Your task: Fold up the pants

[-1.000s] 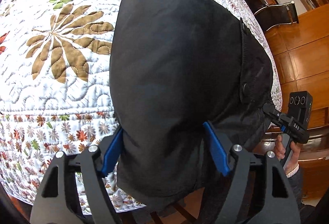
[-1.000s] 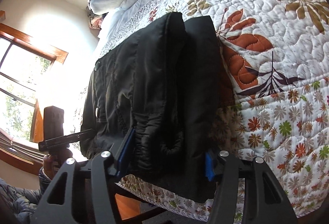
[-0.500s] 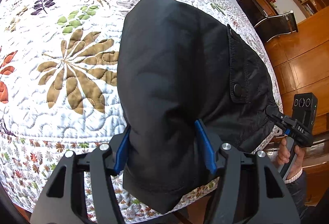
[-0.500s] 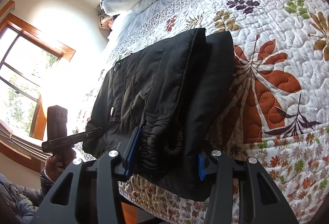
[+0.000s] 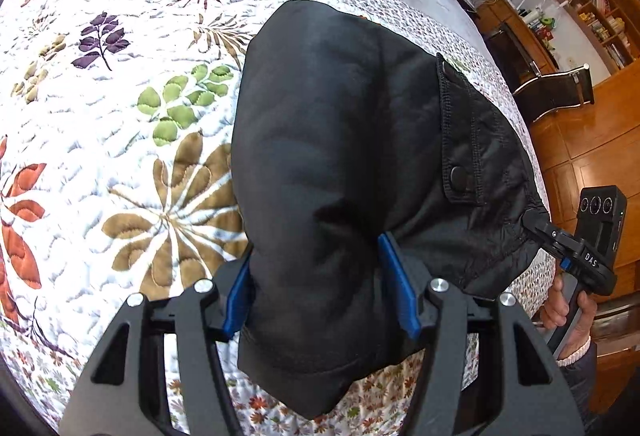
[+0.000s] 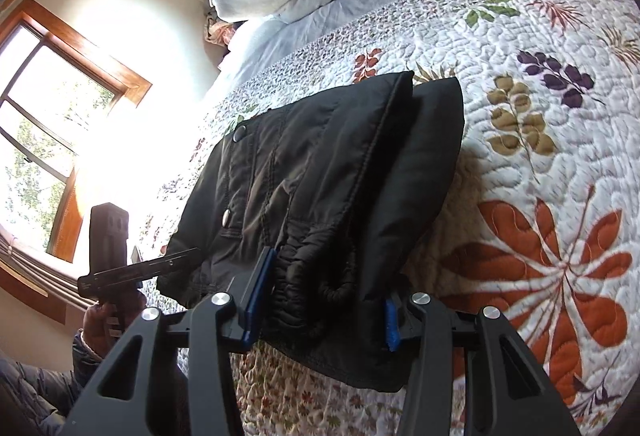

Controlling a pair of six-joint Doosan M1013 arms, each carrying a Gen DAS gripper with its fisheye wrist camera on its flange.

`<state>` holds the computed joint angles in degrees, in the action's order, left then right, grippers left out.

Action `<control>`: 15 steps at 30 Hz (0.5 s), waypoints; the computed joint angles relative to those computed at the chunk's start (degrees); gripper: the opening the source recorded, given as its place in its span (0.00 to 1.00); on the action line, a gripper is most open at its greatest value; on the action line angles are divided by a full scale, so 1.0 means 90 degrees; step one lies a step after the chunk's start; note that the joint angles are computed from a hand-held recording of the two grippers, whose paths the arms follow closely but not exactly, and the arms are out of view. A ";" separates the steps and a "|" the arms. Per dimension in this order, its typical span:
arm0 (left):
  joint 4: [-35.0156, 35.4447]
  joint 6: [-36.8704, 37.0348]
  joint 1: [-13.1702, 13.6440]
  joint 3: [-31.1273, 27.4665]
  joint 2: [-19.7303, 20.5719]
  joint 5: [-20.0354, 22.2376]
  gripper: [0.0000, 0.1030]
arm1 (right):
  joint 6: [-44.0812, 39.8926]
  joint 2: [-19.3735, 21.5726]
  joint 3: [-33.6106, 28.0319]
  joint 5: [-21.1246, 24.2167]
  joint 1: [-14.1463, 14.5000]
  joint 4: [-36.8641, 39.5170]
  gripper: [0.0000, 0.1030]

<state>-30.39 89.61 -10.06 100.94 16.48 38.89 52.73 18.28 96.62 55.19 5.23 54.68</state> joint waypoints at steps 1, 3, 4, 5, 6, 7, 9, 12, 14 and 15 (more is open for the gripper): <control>0.0011 -0.0010 0.0040 -0.0068 0.0054 0.0015 0.56 | 0.0052 0.0090 -0.0121 0.0003 0.0039 -0.0041 0.45; 0.0038 -0.0004 0.0108 -0.0196 0.0158 0.0024 0.56 | 0.0118 0.0246 -0.0332 0.0013 0.0100 -0.0093 0.45; 0.0043 0.0015 0.0144 -0.0273 0.0217 0.0033 0.56 | 0.0160 0.0329 -0.0443 0.0014 0.0128 -0.0123 0.45; 0.0062 0.0003 0.0169 -0.0343 0.0271 0.0038 0.56 | 0.0187 0.0411 -0.0550 0.0022 0.0147 -0.0139 0.45; 0.0091 -0.0017 0.0194 -0.0417 0.0325 0.0042 0.56 | 0.0223 0.0502 -0.0670 0.0041 0.0165 -0.0156 0.45; 0.0137 -0.0052 0.0210 -0.0471 0.0361 0.0037 0.56 | 0.0255 0.0580 -0.0775 0.0053 0.0185 -0.0179 0.45; 0.0223 -0.0138 0.0236 -0.0565 0.0427 0.0018 0.57 | 0.0317 0.0733 -0.0987 0.0078 0.0229 -0.0228 0.45; 0.0276 -0.0214 0.0283 -0.0626 0.0470 0.0002 0.56 | 0.0395 0.0923 -0.1245 0.0128 0.0289 -0.0284 0.45; 0.0313 -0.0247 0.0315 -0.0671 0.0496 0.0000 0.56 | 0.0461 0.1036 -0.1397 0.0158 0.0334 -0.0309 0.45; 0.0317 -0.0248 0.0333 -0.0683 0.0504 -0.0001 0.57 | 0.0488 0.1095 -0.1475 0.0177 0.0358 -0.0314 0.45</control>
